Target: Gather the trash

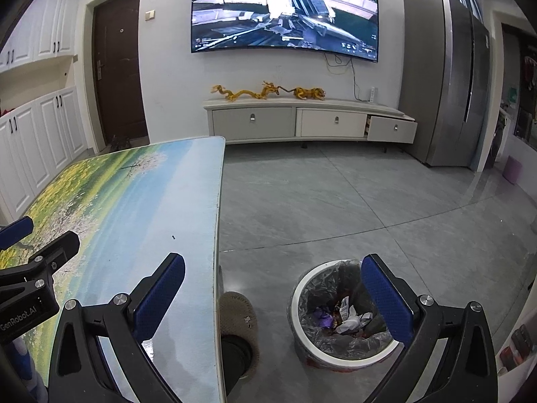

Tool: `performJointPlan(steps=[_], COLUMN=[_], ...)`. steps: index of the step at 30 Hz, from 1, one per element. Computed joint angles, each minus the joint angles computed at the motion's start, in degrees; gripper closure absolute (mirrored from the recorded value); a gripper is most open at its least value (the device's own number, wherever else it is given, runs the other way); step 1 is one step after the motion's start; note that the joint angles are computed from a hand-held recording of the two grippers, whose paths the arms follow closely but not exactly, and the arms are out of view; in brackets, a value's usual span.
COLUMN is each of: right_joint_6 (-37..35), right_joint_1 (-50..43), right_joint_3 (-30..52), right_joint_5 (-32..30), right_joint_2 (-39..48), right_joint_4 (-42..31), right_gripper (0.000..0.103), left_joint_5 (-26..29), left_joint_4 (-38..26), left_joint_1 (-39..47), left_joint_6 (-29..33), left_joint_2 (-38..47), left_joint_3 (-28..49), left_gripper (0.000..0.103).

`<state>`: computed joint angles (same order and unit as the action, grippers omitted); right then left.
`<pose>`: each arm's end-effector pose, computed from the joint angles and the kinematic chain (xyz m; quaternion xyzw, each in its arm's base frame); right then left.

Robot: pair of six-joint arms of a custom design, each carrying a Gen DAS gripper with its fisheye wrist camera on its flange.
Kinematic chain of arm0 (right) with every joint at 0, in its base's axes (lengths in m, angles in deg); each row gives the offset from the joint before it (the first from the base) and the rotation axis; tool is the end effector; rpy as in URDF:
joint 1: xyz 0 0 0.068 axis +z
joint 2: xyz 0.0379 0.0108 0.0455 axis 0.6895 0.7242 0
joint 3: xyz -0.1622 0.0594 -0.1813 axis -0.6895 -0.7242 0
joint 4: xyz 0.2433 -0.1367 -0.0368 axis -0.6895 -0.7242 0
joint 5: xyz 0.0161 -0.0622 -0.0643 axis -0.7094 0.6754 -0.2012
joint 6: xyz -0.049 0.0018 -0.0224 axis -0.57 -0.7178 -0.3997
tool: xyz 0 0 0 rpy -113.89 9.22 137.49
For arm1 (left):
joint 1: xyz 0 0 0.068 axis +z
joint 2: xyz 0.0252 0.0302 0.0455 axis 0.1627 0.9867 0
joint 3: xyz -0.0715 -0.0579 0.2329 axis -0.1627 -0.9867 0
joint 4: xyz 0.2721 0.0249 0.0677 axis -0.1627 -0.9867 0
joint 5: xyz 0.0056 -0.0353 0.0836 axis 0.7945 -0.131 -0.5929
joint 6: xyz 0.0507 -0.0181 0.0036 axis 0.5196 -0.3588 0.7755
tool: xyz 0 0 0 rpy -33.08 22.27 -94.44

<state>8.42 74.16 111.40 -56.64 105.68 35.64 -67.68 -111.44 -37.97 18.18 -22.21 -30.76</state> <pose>0.2166 0.1212 0.2397 -0.1561 0.8791 0.0700 0.4449 0.1463 -0.1172 0.2458 -0.1488 0.8715 0.1257 0.4500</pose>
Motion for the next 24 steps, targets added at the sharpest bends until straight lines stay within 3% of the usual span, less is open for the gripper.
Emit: performJointPlan(steps=[11, 24], right_joint_6=[-0.06, 0.13], right_joint_1=[-0.99, 0.54], right_joint_3=[-0.26, -0.36], right_joint_5=[-0.4, 1.61], right_joint_2=[-2.08, -2.65], right_joint_4=[-1.05, -1.37], right_gripper=[0.0, 0.0], left_joint_5=[-0.81, 0.22], left_joint_4=[-1.98, 1.11], left_joint_1=[-2.24, -1.8], left_joint_6=[-2.09, 0.5], left_joint_2=[0.64, 0.22], left_joint_3=[0.87, -0.1], left_gripper=[0.012, 0.012])
